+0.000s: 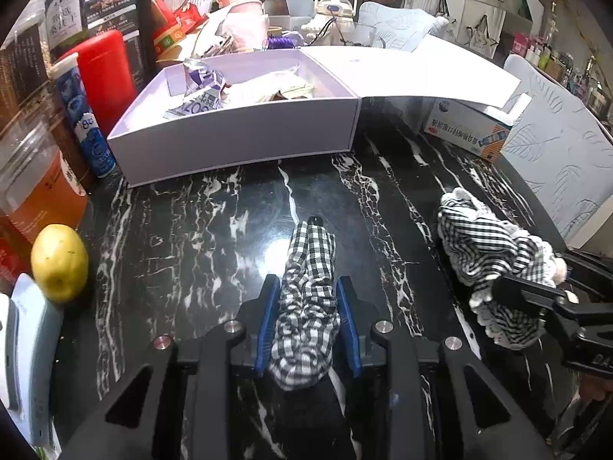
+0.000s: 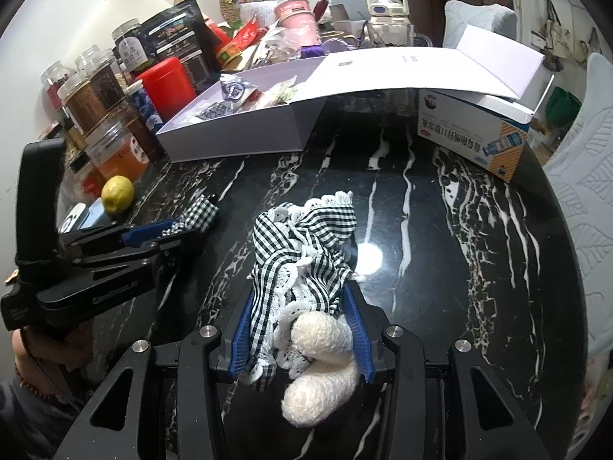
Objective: Organize soft objects
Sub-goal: 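Lift the gingham plush toy with the right gripper while the left lifts the scrunchie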
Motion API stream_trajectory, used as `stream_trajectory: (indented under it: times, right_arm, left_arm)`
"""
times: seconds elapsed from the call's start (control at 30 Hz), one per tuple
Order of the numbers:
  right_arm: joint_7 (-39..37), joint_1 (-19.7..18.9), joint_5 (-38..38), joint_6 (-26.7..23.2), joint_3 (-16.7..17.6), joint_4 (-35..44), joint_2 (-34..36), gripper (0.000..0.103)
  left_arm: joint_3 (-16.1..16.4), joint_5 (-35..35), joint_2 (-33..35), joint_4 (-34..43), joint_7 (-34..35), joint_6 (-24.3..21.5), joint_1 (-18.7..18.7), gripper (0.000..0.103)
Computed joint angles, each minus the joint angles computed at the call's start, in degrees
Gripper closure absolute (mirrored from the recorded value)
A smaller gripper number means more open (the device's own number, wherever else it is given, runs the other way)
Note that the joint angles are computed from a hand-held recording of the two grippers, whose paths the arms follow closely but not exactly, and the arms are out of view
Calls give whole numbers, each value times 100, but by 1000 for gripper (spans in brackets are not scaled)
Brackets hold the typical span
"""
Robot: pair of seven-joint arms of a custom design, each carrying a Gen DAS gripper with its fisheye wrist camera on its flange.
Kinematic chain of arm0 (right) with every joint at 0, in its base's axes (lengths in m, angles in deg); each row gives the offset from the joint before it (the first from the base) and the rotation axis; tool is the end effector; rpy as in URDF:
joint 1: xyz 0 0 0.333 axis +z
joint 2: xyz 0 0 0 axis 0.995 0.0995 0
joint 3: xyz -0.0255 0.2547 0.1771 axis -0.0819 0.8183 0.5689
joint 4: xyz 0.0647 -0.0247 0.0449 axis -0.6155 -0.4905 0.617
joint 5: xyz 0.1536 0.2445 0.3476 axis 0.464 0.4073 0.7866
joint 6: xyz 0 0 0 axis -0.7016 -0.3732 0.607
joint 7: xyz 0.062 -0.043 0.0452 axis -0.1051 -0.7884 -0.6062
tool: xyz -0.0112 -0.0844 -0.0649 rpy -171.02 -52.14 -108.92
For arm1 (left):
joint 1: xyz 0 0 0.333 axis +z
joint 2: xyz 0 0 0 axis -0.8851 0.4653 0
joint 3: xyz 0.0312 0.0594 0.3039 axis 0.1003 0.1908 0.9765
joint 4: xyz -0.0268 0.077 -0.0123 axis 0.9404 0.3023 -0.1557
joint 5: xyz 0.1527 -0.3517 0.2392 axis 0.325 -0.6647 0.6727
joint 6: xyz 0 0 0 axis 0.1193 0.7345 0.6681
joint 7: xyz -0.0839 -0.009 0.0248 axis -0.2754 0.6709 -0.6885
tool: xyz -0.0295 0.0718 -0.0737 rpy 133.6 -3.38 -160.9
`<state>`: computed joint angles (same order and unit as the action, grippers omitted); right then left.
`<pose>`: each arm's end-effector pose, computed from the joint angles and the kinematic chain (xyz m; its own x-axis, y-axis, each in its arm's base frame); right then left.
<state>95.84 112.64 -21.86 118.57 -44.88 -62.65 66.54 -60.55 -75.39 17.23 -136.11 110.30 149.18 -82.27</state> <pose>0.5957 0.3848 0.4623 -0.0761 -0.9740 -0.2132 -0.7692 0.1934 -0.6090 0.6865 -0.4187 0.4632 -0.5657 -0.8207 0.0795 -0.6838 0.4131 -0.6014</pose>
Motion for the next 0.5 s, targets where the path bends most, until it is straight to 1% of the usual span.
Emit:
stream_trajectory:
  times: [0.23,0.33,0.37,0.4,0.5]
  right_arm:
    - [36,46,-40,170,-4,25,55,59]
    - [-14,63,20,243,11,29,67,59]
    - [-19,75,17,277,11,33,69,59]
    - [-18,87,5,321,7,36,72,59]
    - [-82,106,39,460,14,60,98,59]
  left_arm:
    - [-106,-225,-396,-486,203,258,166,73]
    - [-186,-429,-557,-671,351,361,276,73]
    - [-191,-473,-605,-723,374,397,292,74]
    - [-181,-483,-656,-781,382,443,293,79]
    - [-196,-582,-774,-908,449,534,336,79]
